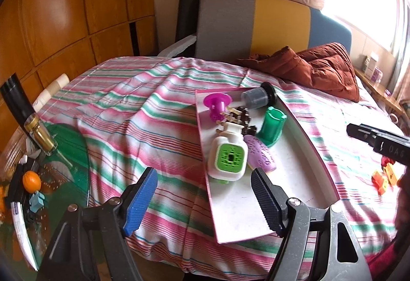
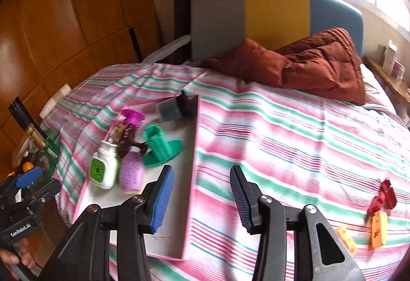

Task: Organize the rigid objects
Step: 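Move the left tool to the orange cube blocks while the right tool moves to the red K piece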

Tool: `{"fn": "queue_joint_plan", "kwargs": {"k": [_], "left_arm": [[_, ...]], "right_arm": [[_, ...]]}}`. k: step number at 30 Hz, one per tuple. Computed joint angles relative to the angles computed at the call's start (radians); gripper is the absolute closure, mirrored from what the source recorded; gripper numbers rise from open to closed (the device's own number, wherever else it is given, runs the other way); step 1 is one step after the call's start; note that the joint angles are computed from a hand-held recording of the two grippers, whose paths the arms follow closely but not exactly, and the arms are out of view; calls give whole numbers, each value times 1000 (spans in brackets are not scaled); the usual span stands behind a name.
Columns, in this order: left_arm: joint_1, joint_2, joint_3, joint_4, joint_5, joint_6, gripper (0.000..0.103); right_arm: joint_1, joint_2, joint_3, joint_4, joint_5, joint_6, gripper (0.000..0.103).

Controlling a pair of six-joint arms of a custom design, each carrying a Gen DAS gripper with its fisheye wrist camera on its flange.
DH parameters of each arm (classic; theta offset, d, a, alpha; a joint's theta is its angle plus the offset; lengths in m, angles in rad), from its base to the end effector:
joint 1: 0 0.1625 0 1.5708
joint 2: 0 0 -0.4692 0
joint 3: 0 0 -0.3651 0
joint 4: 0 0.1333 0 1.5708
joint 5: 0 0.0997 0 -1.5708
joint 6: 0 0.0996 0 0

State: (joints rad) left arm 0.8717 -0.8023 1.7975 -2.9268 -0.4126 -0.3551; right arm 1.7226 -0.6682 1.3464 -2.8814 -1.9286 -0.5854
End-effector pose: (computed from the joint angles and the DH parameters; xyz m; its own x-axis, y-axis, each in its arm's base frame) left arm -0.2350 -0.6284 0.1914 -0.6923 -0.2391 -0.6809 0.3855 0.6751 -0.6290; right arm 0.2165 -0.7642 0.2078 -0.7304 -0.3881 0.5620 -0.6305 0.6994 -0.3366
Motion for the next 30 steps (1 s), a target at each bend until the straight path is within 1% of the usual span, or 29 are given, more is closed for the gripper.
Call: {"fn": "queue_joint_plan", "kwargs": {"k": [9, 13, 16, 21, 26, 27, 28, 29, 30], "left_arm": [[-16, 40, -42, 8, -31, 61, 27], [-23, 62, -66, 1, -51, 102, 27], [-26, 79, -91, -7, -75, 134, 27], [-32, 118, -144, -3, -116, 187, 26], [-35, 153, -204, 47, -176, 202, 25], [-36, 163, -218, 58, -189, 211, 25], [-37, 174, -233, 71, -201, 218, 25], [-39, 184, -247, 83, -218, 223, 25], [-39, 194, -262, 94, -242, 229, 25]], "right_arm": [[-52, -48, -14, -50, -65, 0, 57], [-82, -76, -23, -76, -91, 30, 57], [-110, -104, -33, -90, -104, 84, 57], [-157, -147, -34, -173, -147, 175, 57], [-211, -177, -18, -238, -196, 290, 57], [-221, -183, -11, -242, -199, 327, 57], [-231, -194, -9, -217, -188, 384, 57], [-242, -206, 1, -214, -156, 420, 57], [-245, -210, 9, -236, -147, 431, 57]]}}
